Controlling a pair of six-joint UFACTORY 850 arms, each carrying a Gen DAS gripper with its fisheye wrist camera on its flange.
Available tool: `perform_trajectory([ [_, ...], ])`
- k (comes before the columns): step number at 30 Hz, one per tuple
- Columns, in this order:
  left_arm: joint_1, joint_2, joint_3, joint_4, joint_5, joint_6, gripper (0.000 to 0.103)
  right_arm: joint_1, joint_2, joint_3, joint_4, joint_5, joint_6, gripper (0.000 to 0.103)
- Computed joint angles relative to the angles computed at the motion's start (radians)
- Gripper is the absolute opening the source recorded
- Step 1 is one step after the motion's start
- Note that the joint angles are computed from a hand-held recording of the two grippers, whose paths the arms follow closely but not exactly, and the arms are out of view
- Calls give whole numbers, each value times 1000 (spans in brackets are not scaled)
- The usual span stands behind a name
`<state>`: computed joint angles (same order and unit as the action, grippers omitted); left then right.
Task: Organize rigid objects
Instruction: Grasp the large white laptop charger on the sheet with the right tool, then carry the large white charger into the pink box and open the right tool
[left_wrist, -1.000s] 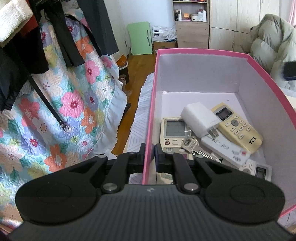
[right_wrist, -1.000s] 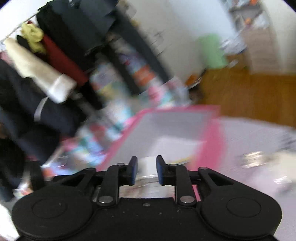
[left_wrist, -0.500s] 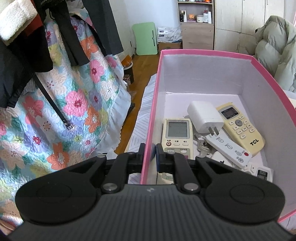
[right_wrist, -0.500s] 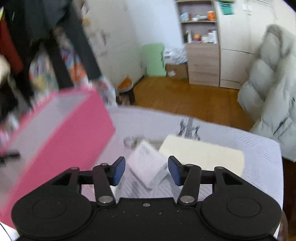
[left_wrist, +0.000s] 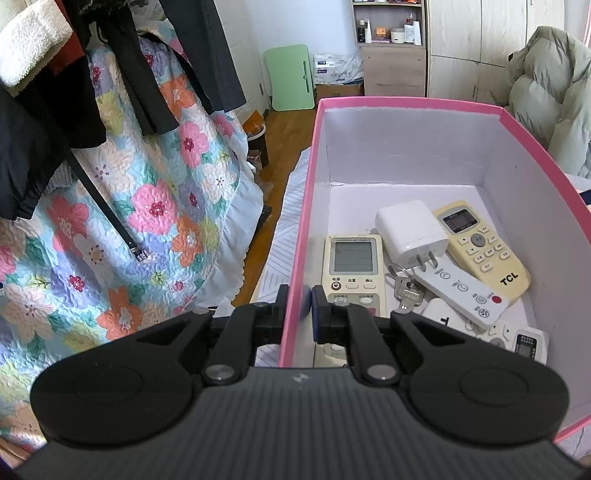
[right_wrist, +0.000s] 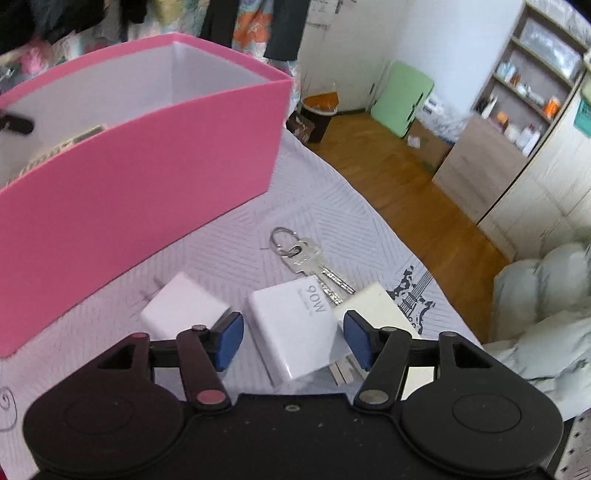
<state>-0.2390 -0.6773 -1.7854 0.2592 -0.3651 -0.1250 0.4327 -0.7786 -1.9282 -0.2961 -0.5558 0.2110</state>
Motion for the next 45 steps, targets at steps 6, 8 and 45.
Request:
perform_trajectory([
  [6,3,0,1,-20,1,19,9,-24,43,53,138,23,75,58],
  [8,3,2,5,-19,4,20,9,-40,62,68,255,-4,142,54],
  [45,13,28,50,-114,43,89,8,130,163,101,-566,174,896,54],
])
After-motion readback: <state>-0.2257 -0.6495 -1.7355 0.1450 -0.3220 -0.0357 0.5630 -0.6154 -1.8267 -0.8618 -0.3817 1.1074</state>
